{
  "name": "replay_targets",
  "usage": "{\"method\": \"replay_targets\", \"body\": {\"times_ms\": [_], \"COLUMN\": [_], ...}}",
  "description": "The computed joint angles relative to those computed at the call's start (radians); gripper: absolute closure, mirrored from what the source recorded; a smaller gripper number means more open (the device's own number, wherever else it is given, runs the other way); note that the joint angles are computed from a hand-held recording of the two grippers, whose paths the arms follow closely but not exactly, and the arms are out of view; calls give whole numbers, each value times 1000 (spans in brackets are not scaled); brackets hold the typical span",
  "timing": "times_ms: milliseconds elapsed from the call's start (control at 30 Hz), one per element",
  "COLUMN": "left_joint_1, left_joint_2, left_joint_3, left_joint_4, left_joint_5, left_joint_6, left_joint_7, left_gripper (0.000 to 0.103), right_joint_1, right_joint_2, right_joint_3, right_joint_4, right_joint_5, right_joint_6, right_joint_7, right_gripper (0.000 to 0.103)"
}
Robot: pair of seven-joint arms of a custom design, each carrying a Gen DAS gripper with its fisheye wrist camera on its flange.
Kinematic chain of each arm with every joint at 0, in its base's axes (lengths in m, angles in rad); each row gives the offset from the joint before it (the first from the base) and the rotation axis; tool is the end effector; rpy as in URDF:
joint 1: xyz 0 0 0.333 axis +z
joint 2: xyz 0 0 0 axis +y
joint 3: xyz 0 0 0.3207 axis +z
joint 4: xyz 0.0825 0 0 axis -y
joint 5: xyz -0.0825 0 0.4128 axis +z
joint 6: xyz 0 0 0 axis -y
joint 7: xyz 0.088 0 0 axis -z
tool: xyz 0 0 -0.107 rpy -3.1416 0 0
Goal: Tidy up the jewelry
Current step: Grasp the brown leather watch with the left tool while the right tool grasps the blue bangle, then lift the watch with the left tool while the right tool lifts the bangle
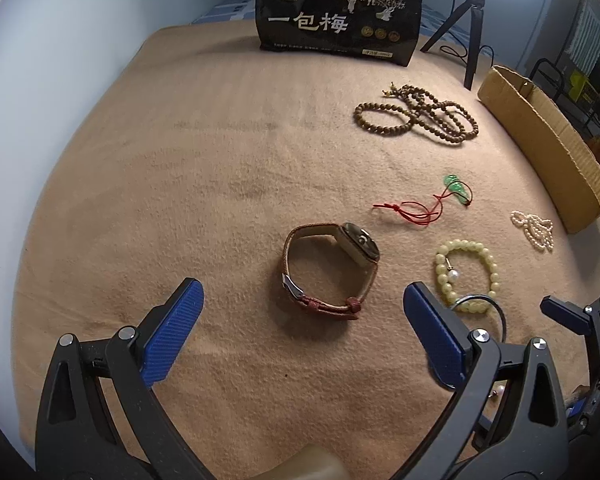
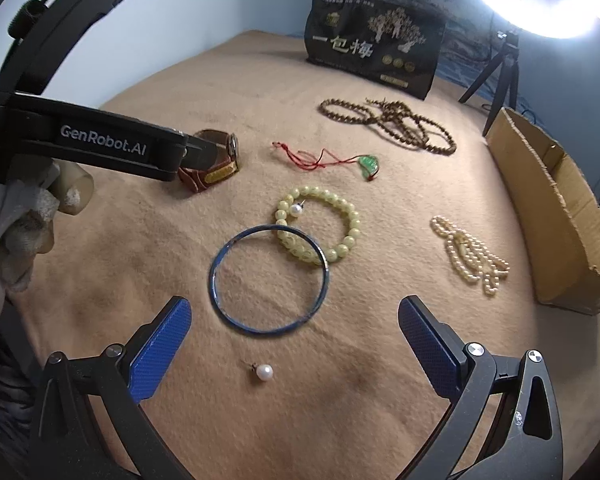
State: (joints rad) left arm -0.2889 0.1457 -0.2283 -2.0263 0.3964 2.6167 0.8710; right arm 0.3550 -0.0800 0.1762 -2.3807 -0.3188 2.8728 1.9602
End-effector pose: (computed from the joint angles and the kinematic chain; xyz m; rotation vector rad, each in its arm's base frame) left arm 0.5536 -0.3201 0.4153 -1.8537 2.0625 -0.5610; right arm 0.4644 0.2941 0.4001 -2.2098 1.4201 -0.4778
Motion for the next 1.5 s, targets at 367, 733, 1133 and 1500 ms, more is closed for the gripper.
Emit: {"method": "replay_targets", "body": {"times_ms": [367, 733, 1133, 1500], "left_joint_1": [0, 26, 26, 28], "left_joint_2": [63, 74, 64, 23], "left_joint_3": [2, -11, -13, -1], "left_joint_4": [59, 57, 53, 29], "left_joint_5": [-21, -146, -187, -165], "left_joint_6": [-35, -21, -4, 24], "left_joint_7": [27, 102, 145, 90], "left_gripper": [1, 21, 44, 45], "right_joint_1": [36, 56, 61, 30], "right_joint_2": [57, 77, 64, -6], "right_joint_3": [-17, -34, -30, -24], "right_joint_4": [47, 72, 78, 37], "right_joint_5": [52, 22, 75, 103], "right_joint_6": [-45, -81, -97, -79], "right_joint_7": [-45, -32, -104, -106], "right_gripper": [1, 6, 33, 33]}}
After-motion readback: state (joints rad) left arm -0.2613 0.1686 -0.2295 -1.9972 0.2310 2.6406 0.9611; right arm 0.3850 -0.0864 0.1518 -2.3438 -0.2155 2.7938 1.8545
